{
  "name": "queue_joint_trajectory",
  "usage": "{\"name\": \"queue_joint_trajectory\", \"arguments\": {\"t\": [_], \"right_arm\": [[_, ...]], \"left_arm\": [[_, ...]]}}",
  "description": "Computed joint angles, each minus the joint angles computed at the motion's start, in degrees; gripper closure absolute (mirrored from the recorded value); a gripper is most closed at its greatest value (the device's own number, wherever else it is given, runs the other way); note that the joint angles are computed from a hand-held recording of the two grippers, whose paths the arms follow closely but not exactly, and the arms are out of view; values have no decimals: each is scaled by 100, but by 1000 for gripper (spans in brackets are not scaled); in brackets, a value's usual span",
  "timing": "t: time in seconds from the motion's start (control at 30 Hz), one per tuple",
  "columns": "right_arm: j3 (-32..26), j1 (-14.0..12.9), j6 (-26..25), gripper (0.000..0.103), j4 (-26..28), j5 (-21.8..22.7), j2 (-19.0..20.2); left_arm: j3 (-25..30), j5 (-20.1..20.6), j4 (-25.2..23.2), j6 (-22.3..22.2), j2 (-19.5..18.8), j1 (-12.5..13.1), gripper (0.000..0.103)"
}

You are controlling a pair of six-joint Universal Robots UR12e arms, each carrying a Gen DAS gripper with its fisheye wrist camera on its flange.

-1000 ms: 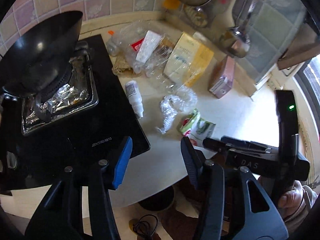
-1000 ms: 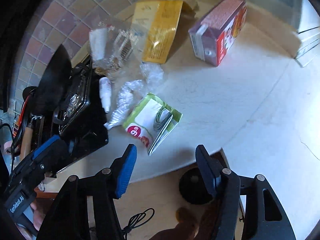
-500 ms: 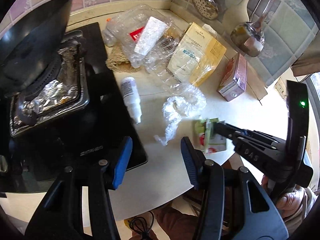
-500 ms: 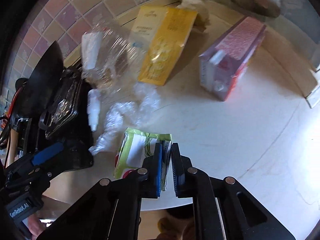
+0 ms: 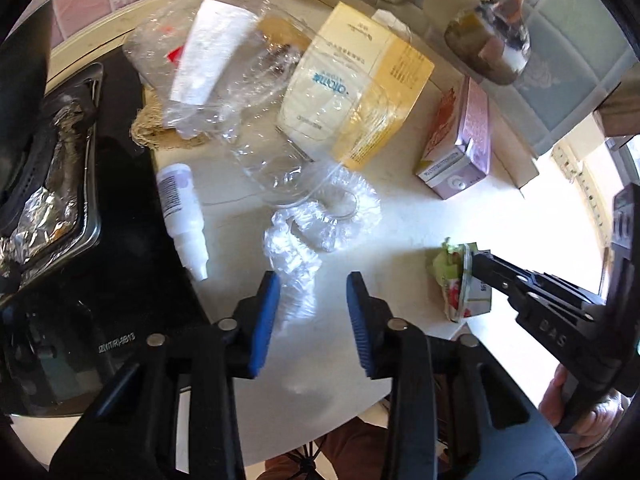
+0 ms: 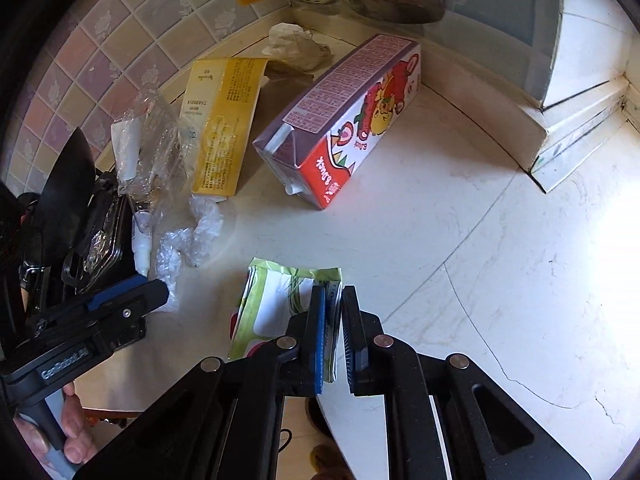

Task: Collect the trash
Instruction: 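Grasp the green snack wrapper with the right tool while the left tool grasps the plastic bag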

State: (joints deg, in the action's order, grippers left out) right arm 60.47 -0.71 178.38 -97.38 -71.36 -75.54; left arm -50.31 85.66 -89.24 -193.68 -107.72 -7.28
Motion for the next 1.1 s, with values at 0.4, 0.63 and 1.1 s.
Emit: {"name": "queue_joint_trajectory", "arguments": {"t": [0.4, 0.63, 1.1], "right_arm": [[116, -41, -15, 95, -103, 13, -76], [150, -66, 53, 98, -290, 41, -160], [466, 42, 210, 98, -644, -26, -727]], "left_arm": [[-2, 316, -95, -207, -62, -90, 99], [-218, 458, 99, -224, 196, -137, 101], [-1046, 133, 744, 43, 1316, -52, 101]]}}
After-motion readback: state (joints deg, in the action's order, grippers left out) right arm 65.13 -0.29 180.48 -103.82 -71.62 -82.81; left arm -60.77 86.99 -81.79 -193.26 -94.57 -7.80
